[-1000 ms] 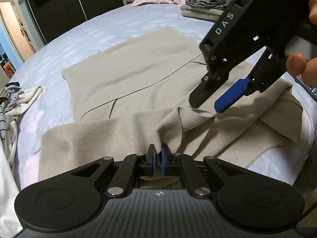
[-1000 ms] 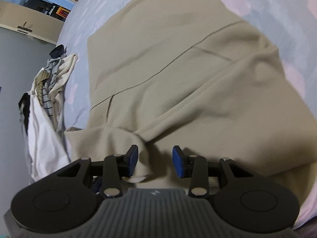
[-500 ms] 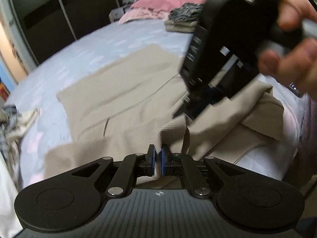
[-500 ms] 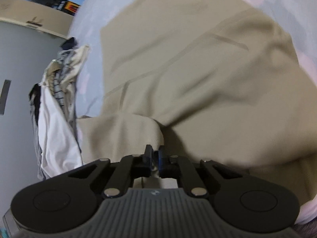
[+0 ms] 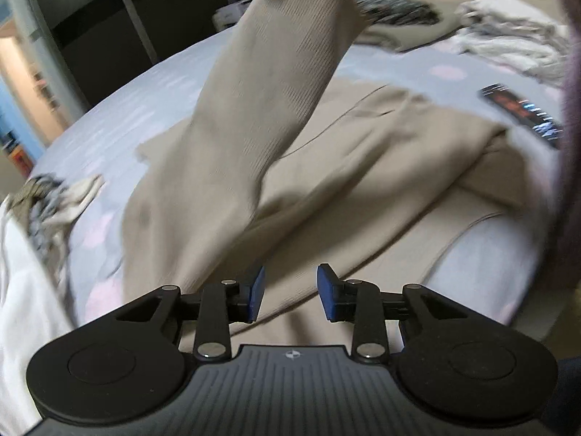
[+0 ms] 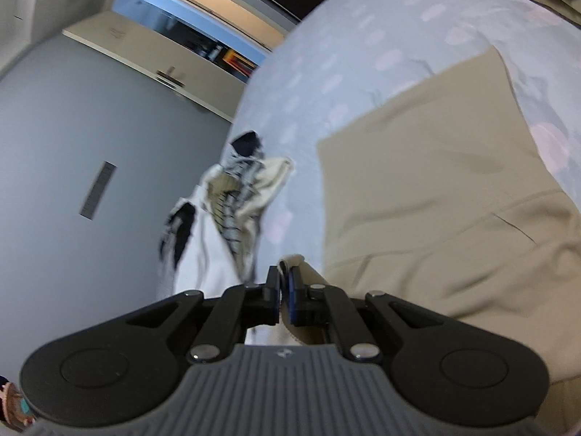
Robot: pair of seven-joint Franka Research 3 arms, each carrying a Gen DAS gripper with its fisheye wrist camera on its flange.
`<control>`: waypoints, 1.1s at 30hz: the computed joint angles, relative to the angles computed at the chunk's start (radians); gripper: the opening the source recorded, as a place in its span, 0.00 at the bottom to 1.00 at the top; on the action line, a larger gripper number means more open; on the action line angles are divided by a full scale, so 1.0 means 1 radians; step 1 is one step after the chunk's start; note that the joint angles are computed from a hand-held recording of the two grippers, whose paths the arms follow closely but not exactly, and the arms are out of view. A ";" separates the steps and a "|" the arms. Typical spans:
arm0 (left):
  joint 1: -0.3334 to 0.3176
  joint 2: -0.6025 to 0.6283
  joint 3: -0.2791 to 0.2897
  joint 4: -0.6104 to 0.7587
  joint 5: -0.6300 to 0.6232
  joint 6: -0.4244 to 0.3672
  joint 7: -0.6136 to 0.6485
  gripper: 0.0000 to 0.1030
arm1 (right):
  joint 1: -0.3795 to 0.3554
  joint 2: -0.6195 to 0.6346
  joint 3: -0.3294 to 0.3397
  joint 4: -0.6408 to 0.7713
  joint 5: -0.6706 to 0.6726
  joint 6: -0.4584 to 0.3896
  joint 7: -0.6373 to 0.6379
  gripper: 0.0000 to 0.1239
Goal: Fold clothes
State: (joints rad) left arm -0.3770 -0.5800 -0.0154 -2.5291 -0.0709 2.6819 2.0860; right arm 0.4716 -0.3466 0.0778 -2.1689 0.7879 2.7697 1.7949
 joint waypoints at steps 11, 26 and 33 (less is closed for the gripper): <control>0.161 0.101 -0.066 0.033 0.133 0.026 -0.229 0.25 | 0.038 -0.073 -0.039 -0.024 0.127 0.087 -0.084 0.04; 0.179 0.094 -0.113 0.054 0.276 -0.057 -0.295 0.24 | -0.297 -0.202 0.033 -0.189 -0.315 -0.194 0.440 0.03; 0.090 0.050 -0.064 0.089 0.208 -0.188 -0.138 0.29 | -0.331 -0.129 0.039 -0.178 -0.477 -0.291 0.548 0.08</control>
State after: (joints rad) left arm -0.2875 -0.5304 -0.0790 -2.4400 0.1371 2.4943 1.9478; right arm 0.1402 -0.4757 0.1168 -2.3466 0.3109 2.4789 2.3424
